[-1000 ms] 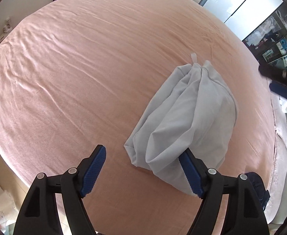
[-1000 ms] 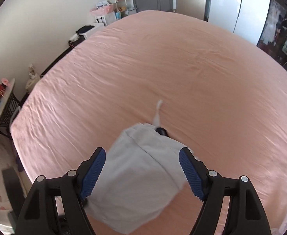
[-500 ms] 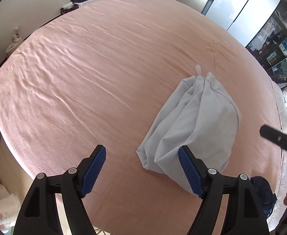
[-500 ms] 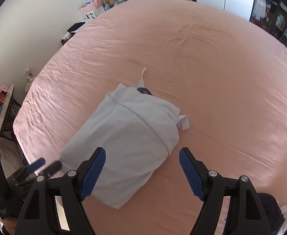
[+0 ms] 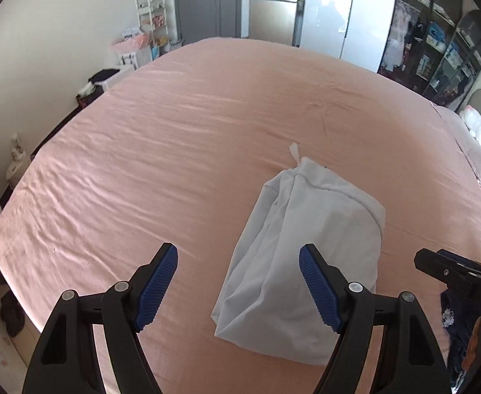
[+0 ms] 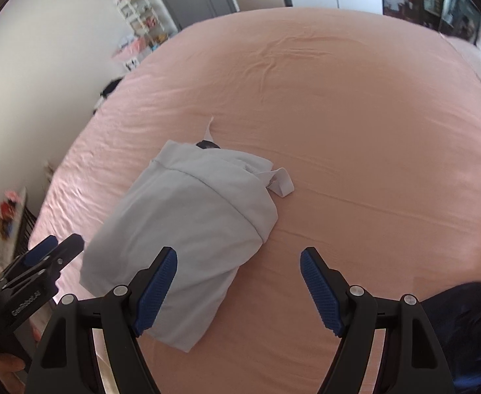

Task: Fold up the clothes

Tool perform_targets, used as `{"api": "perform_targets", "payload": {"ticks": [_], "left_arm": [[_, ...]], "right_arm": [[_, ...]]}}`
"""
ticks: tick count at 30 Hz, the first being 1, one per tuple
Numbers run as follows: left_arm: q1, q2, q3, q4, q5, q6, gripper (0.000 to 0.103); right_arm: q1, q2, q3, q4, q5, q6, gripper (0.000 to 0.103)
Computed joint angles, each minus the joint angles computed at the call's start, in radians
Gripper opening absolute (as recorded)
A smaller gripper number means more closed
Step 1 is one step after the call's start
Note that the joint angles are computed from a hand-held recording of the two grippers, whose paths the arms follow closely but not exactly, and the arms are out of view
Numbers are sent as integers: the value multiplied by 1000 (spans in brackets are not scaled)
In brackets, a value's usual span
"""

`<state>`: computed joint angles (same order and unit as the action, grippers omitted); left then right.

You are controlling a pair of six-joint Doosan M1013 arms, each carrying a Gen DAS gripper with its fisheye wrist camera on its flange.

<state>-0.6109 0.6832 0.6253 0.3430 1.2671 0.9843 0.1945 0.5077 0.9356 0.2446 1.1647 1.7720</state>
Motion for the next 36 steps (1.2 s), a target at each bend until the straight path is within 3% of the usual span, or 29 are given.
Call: {"api": "perform_targets", "payload": {"ticks": [3, 11, 21, 25, 28, 36], "left_arm": [[2, 12, -21, -28, -33, 75, 76], [23, 105, -170, -126, 145, 169, 76], [71, 219, -339, -217, 323, 266, 76], [94, 195, -311, -261, 286, 241, 76], [100, 207, -341, -240, 306, 254, 76], [140, 220, -318, -380, 315, 288, 76]], "right_arm": [[-24, -24, 69, 96, -52, 3, 77], [-65, -34, 188, 336, -119, 48, 77], [-45, -18, 222, 483, -198, 32, 77], [-39, -2, 222, 543, -205, 21, 77], [-35, 7, 226, 572, -219, 22, 77], [-37, 27, 249, 709, -266, -13, 77]]}}
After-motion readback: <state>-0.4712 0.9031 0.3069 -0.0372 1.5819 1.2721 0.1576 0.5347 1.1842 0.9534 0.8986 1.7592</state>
